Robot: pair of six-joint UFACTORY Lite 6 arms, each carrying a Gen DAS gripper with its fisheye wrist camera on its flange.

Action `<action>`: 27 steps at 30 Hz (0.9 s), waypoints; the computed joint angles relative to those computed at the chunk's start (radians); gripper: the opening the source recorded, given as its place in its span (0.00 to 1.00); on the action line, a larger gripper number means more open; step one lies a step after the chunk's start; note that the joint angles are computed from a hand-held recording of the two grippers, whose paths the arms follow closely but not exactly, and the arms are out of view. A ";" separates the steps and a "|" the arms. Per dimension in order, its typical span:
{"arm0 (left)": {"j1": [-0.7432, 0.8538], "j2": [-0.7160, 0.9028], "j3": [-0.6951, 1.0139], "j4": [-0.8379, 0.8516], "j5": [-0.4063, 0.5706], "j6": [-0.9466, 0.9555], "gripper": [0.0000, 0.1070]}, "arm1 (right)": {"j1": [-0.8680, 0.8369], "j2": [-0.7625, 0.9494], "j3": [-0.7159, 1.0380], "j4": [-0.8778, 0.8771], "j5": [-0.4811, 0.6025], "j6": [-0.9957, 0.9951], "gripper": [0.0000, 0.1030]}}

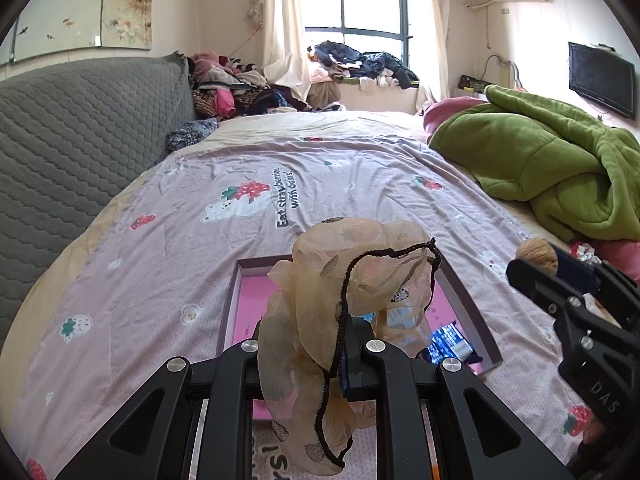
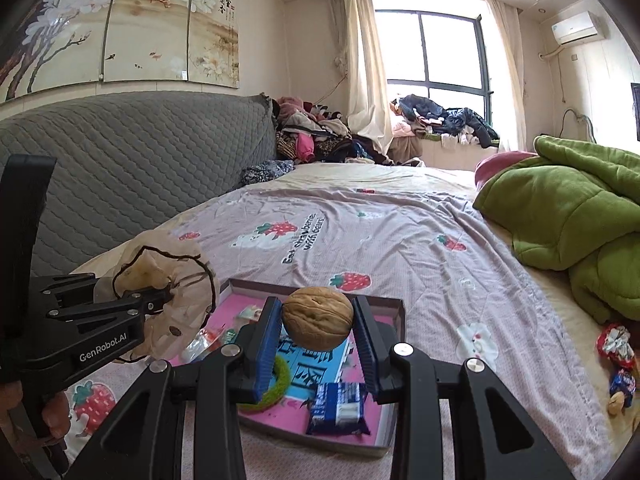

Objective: Organize objects
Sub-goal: 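Carry mesh pouch with left tool while right tool carries walnut over the tray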

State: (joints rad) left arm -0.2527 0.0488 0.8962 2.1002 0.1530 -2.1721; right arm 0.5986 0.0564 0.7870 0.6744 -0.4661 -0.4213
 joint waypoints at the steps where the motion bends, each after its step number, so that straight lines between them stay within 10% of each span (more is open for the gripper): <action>1: 0.002 0.010 0.005 0.027 0.003 -0.028 0.17 | -0.006 0.006 0.007 -0.011 -0.001 0.003 0.35; 9: 0.032 0.108 0.060 0.327 -0.002 -0.344 0.17 | -0.057 0.105 0.077 -0.089 -0.008 0.041 0.35; 27: 0.010 0.328 0.177 0.430 0.023 -0.452 0.17 | -0.119 0.355 0.247 -0.217 -0.013 0.123 0.35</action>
State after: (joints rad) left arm -0.2425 0.3771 1.0733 2.5300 0.1764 -2.6237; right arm 0.4801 0.4118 1.0343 0.4571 -0.4788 -0.2979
